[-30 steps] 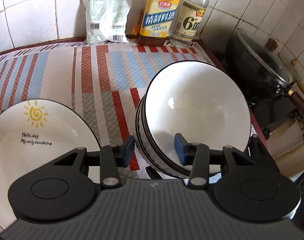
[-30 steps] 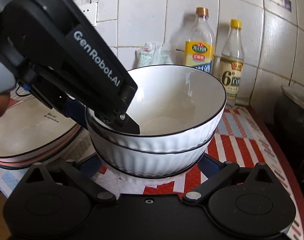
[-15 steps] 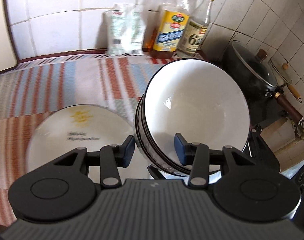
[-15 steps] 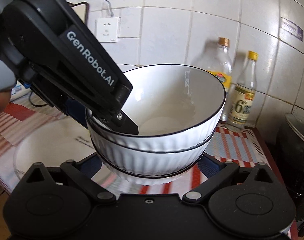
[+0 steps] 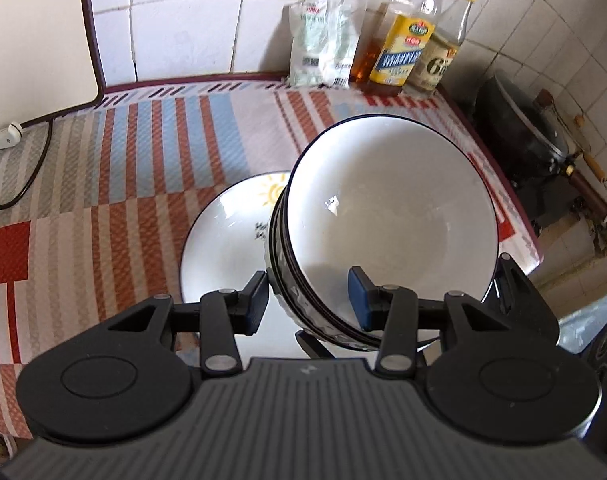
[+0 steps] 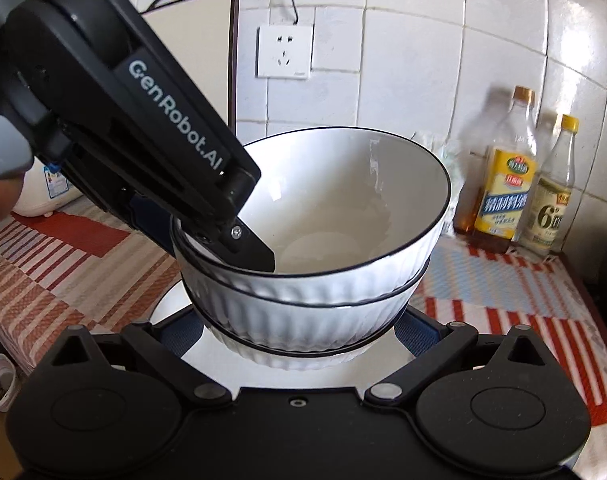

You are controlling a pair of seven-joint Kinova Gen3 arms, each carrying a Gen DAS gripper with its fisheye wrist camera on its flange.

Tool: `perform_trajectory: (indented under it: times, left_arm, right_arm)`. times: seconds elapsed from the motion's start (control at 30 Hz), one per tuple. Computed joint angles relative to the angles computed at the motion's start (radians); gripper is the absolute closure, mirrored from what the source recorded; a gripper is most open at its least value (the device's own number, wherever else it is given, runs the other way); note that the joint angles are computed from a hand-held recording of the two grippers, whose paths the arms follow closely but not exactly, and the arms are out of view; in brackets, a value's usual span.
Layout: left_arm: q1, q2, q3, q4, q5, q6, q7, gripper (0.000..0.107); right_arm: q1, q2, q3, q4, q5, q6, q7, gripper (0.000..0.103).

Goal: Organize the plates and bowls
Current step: 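Lift the bowl stack with the left gripper and carry it over the sun plate, then lower the bowl stack onto the sun plate and open the left gripper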

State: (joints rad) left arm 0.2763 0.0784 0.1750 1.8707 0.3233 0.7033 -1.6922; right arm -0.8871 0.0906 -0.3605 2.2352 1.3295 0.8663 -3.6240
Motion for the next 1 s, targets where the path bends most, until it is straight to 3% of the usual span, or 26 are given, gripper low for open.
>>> perform_trajectory:
  times: [0.23, 0.47, 0.63, 1.0]
  left_arm:
    - [-0.062, 0.056, -0.004, -0.002, 0.097, 0.033, -0.197, 0.066]
    - [-0.068, 0.105, 0.003, -0.040, 0.081, 0.069, -0.255, 0.066]
    - [-0.112, 0.132, 0.002, -0.047, 0.149, 0.094, -0.308, 0.066]
    - [-0.103, 0.155, -0.010, -0.067, 0.125, 0.094, -0.222, 0.067]
  right_arm:
    - [-0.054, 0.081, 0.005, -0.054, -0.049, 0.065, -0.035, 0.000]
    - [-0.088, 0.136, 0.039, -0.102, -0.102, 0.106, -0.048, 0.000]
    - [-0.096, 0.149, 0.057, -0.128, -0.132, 0.109, -0.003, 0.000]
    - [-0.099, 0.186, 0.088, -0.231, -0.239, 0.143, 0.209, 0.000]
